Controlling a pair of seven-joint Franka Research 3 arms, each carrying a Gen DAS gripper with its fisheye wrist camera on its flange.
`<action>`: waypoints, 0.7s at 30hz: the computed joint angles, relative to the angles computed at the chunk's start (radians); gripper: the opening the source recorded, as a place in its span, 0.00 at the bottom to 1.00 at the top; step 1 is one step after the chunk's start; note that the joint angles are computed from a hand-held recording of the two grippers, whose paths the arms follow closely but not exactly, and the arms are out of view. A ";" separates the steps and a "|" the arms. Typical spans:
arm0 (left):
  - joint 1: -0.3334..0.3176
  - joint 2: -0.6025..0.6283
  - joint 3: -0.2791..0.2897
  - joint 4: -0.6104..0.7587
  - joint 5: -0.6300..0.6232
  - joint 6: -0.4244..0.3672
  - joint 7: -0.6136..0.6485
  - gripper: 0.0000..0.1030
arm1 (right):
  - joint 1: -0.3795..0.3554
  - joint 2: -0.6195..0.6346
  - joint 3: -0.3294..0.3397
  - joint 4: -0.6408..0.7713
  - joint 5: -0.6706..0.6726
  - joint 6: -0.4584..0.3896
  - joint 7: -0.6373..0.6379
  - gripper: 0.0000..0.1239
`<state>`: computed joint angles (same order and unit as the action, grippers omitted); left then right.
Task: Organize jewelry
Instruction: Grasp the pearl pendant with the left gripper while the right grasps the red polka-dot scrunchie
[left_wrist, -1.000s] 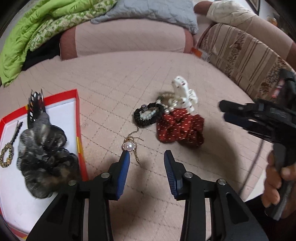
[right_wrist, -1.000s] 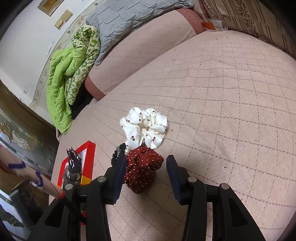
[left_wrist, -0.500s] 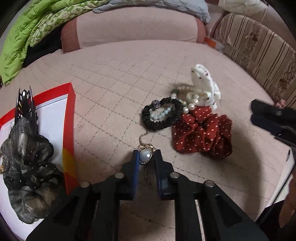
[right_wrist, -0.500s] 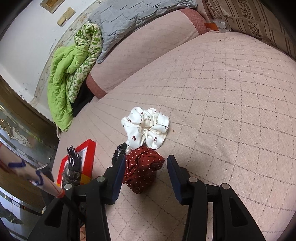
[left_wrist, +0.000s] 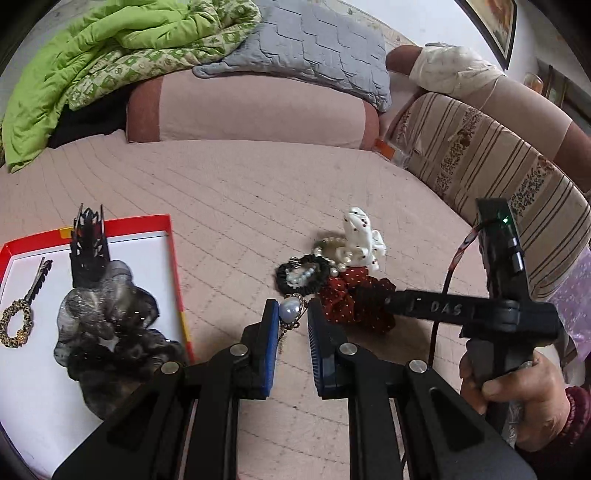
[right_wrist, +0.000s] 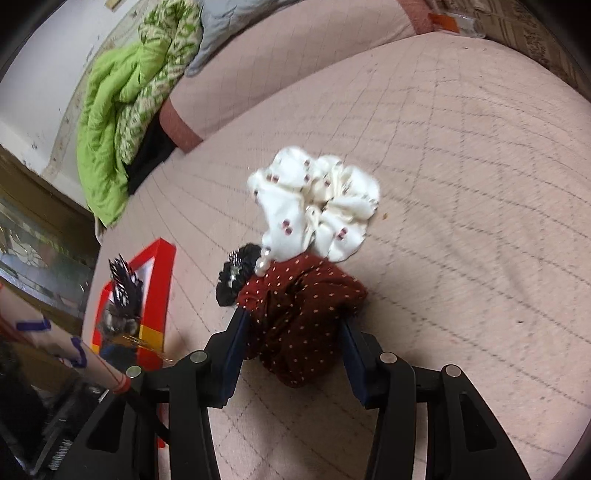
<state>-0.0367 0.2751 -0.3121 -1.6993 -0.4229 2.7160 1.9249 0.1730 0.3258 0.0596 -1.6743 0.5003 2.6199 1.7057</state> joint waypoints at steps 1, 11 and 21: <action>-0.002 0.004 0.004 0.002 0.008 0.004 -0.005 0.15 | 0.009 0.009 -0.005 0.010 -0.021 -0.006 0.008 0.35; 0.027 -0.003 -0.019 -0.019 -0.058 0.081 0.033 0.15 | 0.017 -0.101 0.065 -0.145 -0.007 0.429 -0.181 0.10; 0.034 -0.056 -0.015 -0.088 -0.046 0.184 0.032 0.15 | 0.010 -0.085 0.144 -0.102 0.165 0.496 -0.334 0.10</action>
<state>-0.0031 0.2187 -0.3272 -1.7871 -0.4685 2.8997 1.9573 0.1826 0.2405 0.2033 -1.7761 0.6654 3.1159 1.3721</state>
